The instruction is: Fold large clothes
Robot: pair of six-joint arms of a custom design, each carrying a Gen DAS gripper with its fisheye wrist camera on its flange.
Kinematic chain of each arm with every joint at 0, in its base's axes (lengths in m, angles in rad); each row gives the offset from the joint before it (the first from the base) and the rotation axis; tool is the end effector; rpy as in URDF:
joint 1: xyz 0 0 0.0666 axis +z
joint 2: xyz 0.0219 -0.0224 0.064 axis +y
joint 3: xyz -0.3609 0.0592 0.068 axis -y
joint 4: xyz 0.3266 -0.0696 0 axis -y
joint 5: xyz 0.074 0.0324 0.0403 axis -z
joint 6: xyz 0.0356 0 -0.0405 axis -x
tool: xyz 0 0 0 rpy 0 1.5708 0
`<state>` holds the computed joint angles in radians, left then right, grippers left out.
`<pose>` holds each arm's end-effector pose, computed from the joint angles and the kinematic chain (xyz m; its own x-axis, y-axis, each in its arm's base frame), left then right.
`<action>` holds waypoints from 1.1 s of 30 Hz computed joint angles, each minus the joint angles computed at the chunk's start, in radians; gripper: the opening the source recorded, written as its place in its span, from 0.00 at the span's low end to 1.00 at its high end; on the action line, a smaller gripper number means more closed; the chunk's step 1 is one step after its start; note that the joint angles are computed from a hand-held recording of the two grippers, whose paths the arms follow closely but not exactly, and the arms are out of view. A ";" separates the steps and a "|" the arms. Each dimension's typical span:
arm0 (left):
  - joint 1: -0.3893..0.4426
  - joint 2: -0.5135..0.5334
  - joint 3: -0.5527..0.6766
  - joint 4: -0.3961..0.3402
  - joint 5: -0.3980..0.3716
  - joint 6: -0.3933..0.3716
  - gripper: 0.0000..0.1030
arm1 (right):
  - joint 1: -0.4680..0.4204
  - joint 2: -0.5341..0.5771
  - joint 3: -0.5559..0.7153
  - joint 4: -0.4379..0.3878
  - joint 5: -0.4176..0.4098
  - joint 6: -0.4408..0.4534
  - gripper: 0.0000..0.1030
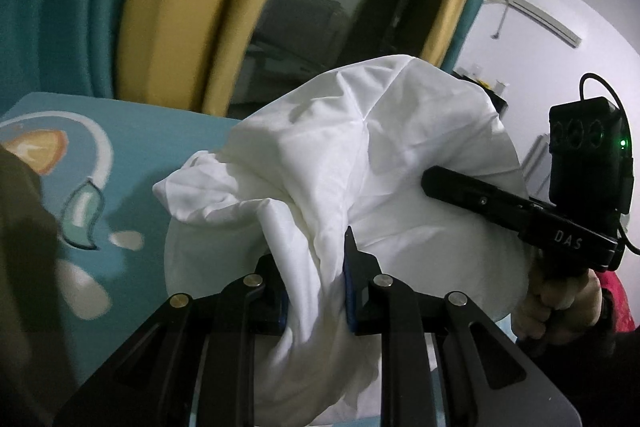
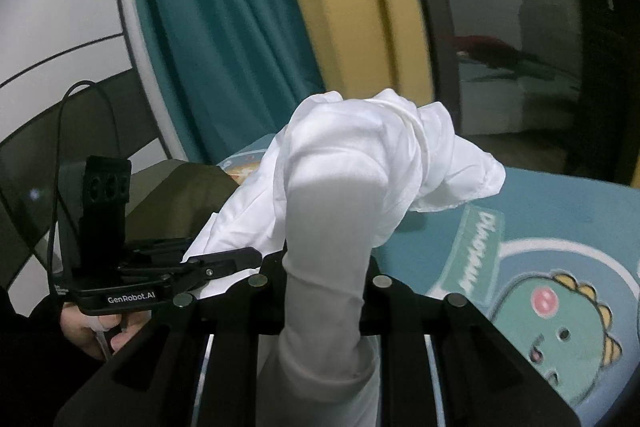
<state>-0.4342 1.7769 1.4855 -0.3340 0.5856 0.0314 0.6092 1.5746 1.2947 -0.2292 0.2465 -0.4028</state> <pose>0.4988 -0.2534 0.3153 -0.5546 0.2283 -0.8002 0.7401 0.5750 -0.3489 0.4151 0.2786 0.3479 -0.5168 0.1030 -0.8499 -0.1931 0.9532 0.2329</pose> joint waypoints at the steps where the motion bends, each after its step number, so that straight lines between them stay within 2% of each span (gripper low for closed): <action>1: 0.011 0.003 0.006 -0.001 -0.002 0.001 0.21 | -0.003 0.017 0.023 -0.005 -0.013 0.011 0.18; 7: 0.067 0.038 0.076 -0.025 -0.028 -0.002 0.21 | -0.023 0.149 0.185 -0.012 -0.093 0.060 0.18; 14: 0.119 0.093 0.179 -0.080 -0.067 -0.026 0.21 | -0.050 0.284 0.338 -0.007 -0.183 0.062 0.18; 19: 0.144 0.156 0.263 -0.149 -0.090 -0.044 0.21 | -0.088 0.390 0.415 0.004 -0.288 -0.029 0.18; 22: 0.156 0.208 0.318 -0.213 -0.087 -0.047 0.21 | -0.109 0.459 0.467 -0.036 -0.360 -0.112 0.18; 23: 0.157 0.229 0.342 -0.245 -0.089 -0.048 0.21 | -0.117 0.489 0.490 -0.068 -0.382 -0.146 0.21; 25: 0.159 0.277 0.405 -0.320 -0.087 -0.054 0.21 | -0.125 0.522 0.511 -0.110 -0.375 -0.184 0.31; 26: 0.158 0.292 0.427 -0.344 -0.089 -0.060 0.21 | -0.130 0.535 0.513 -0.132 -0.368 -0.203 0.39; 27: 0.155 0.305 0.447 -0.365 -0.088 -0.069 0.21 | -0.133 0.534 0.503 -0.131 -0.366 -0.208 0.44; 28: 0.153 0.316 0.467 -0.386 -0.092 -0.081 0.24 | -0.136 0.530 0.486 -0.121 -0.361 -0.210 0.45; 33: 0.143 0.320 0.473 -0.406 -0.099 -0.105 0.25 | -0.136 0.493 0.436 -0.130 -0.314 -0.207 0.60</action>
